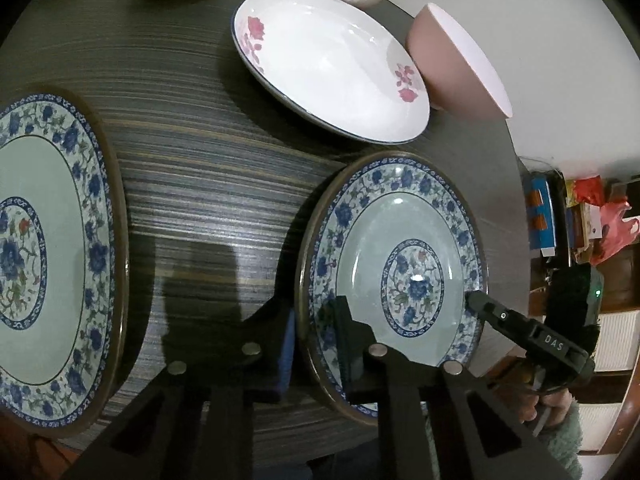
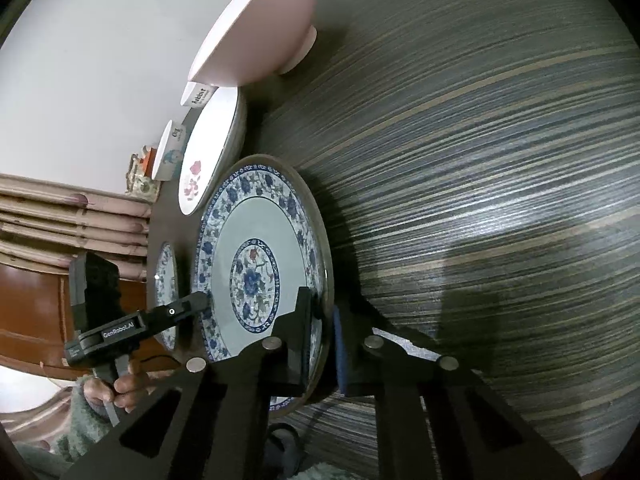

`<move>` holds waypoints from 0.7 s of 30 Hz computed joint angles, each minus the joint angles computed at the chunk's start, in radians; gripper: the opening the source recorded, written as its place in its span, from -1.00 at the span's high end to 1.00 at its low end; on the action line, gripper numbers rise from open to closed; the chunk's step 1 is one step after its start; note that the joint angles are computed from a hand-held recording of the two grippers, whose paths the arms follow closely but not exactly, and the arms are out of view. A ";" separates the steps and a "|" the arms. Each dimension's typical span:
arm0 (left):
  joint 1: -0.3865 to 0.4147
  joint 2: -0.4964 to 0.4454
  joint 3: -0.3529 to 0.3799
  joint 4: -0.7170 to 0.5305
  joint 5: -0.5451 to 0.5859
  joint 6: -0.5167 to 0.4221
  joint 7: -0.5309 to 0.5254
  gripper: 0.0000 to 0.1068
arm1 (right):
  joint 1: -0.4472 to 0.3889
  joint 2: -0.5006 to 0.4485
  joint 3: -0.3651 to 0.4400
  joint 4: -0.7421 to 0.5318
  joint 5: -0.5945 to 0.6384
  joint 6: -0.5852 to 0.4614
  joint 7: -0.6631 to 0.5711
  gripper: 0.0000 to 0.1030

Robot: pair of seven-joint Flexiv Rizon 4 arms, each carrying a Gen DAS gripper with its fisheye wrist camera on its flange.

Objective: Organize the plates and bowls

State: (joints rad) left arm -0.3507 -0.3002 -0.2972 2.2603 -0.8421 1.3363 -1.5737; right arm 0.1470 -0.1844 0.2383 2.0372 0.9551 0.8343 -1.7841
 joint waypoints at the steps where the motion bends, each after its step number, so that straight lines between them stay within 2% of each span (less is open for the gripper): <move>1: 0.000 0.007 -0.003 0.005 -0.004 0.004 0.005 0.69 | 0.004 0.005 0.002 0.005 -0.007 0.009 0.002 0.78; 8: -0.016 0.049 0.000 0.037 -0.024 0.022 0.021 0.70 | 0.014 0.064 -0.002 0.037 -0.005 0.012 0.010 0.78; 12: -0.027 0.075 -0.003 0.054 -0.075 0.042 0.056 0.70 | 0.027 0.099 -0.009 0.059 -0.001 0.012 0.014 0.78; 21: -0.062 0.145 0.046 0.089 -0.098 0.076 0.061 0.70 | 0.075 0.156 -0.016 0.074 -0.004 0.038 0.024 0.77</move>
State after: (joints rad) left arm -0.4127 -0.1552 -0.2516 2.3494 -0.9406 1.4121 -1.5131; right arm 0.2223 -0.0289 0.2221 2.1107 0.9515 0.8727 -1.7605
